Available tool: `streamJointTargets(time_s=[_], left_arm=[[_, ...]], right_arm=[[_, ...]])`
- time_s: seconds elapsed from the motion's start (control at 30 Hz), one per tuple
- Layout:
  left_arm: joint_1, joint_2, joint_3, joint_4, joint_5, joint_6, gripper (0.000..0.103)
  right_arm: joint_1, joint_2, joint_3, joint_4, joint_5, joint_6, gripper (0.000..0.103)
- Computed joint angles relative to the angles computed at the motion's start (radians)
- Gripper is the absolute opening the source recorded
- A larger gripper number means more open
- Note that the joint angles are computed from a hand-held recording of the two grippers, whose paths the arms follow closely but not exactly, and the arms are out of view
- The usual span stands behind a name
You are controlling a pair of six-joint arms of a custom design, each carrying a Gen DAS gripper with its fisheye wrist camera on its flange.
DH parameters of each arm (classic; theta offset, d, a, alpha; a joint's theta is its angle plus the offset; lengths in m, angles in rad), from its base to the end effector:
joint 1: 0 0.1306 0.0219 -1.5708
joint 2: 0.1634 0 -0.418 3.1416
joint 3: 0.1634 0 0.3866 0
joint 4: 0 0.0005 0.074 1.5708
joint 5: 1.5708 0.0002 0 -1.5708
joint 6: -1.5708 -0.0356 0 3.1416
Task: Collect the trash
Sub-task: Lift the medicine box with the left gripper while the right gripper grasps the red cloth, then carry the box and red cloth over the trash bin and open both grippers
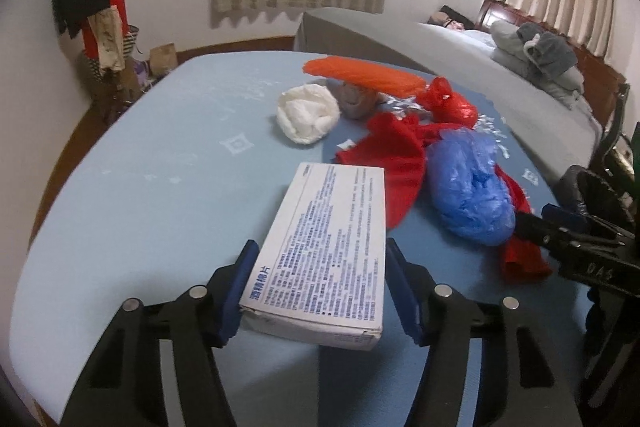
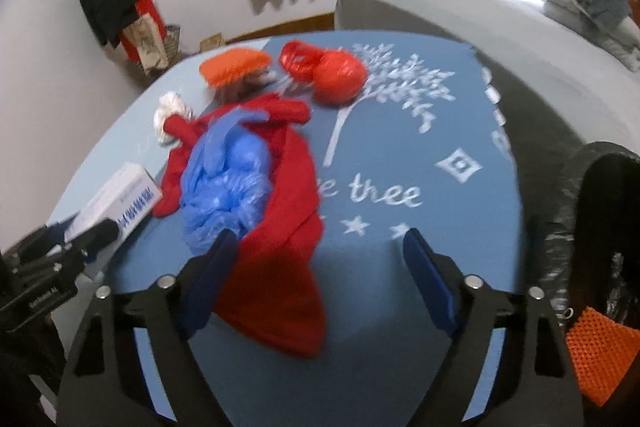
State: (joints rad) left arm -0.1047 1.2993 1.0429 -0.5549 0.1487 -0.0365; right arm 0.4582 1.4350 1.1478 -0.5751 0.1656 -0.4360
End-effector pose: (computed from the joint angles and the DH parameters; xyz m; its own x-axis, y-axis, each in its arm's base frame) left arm 0.4229 -0.0502 0.3688 -0.7133 0.1113 -0.6920 0.2310 0.9695 -0.0822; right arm 0.4289 0.2044 0.3559 -0.7609 0.0892 -0.6427 -0.0206 0.9867 0.1613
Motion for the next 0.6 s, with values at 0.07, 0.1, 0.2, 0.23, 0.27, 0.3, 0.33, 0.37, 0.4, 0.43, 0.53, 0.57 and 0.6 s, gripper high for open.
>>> streamJointTargets(time_s=[0.07, 0.1, 0.2, 0.23, 0.27, 0.3, 0.33, 0.37, 0.4, 0.43, 0.53, 0.57, 0.6], left_arm=[[0.001, 0.006, 0.005, -0.006, 0.007, 0.005, 0.061], [0.000, 0.009, 0.007, -0.008, 0.009, 0.008, 0.061], [-0.003, 0.014, 0.009, -0.015, 0.013, 0.011, 0.061], [-0.004, 0.014, 0.010, -0.015, 0.014, 0.012, 0.060], [-0.004, 0.010, 0.009, -0.014, 0.016, 0.012, 0.060], [-0.005, 0.006, 0.007, -0.012, 0.017, 0.013, 0.060], [-0.006, 0.000, 0.009, -0.010, 0.018, 0.014, 0.060], [-0.007, -0.003, 0.010, -0.009, 0.020, 0.014, 0.059], [-0.008, -0.007, 0.013, -0.011, 0.023, 0.014, 0.059], [-0.008, -0.008, 0.016, -0.014, 0.026, 0.016, 0.059], [-0.011, -0.017, 0.024, -0.019, 0.034, 0.032, 0.058], [-0.014, -0.022, 0.025, -0.019, 0.035, 0.038, 0.058], [-0.017, -0.025, 0.027, -0.019, 0.034, 0.042, 0.058]], right_arm=[[-0.003, 0.014, 0.009, -0.006, -0.029, 0.005, 0.058], [-0.002, 0.016, 0.011, -0.001, -0.036, 0.012, 0.053], [-0.016, 0.012, 0.008, 0.003, -0.130, 0.033, 0.015], [-0.021, 0.007, 0.006, 0.003, -0.153, 0.031, 0.008], [-0.023, -0.002, 0.002, 0.007, -0.163, 0.028, 0.008], [-0.023, -0.013, -0.003, 0.015, -0.167, 0.027, 0.007], [-0.021, -0.024, -0.007, 0.021, -0.166, 0.030, 0.007], [-0.019, -0.042, -0.011, 0.025, -0.163, 0.038, 0.007], [-0.016, -0.052, -0.011, 0.028, -0.159, 0.041, 0.007], [-0.014, -0.061, -0.012, 0.029, -0.155, 0.043, 0.007], [-0.015, -0.098, -0.013, 0.034, -0.138, 0.050, 0.007], [-0.018, -0.112, -0.013, 0.038, -0.135, 0.046, 0.007], [-0.022, -0.125, -0.014, 0.041, -0.131, 0.045, 0.007]])
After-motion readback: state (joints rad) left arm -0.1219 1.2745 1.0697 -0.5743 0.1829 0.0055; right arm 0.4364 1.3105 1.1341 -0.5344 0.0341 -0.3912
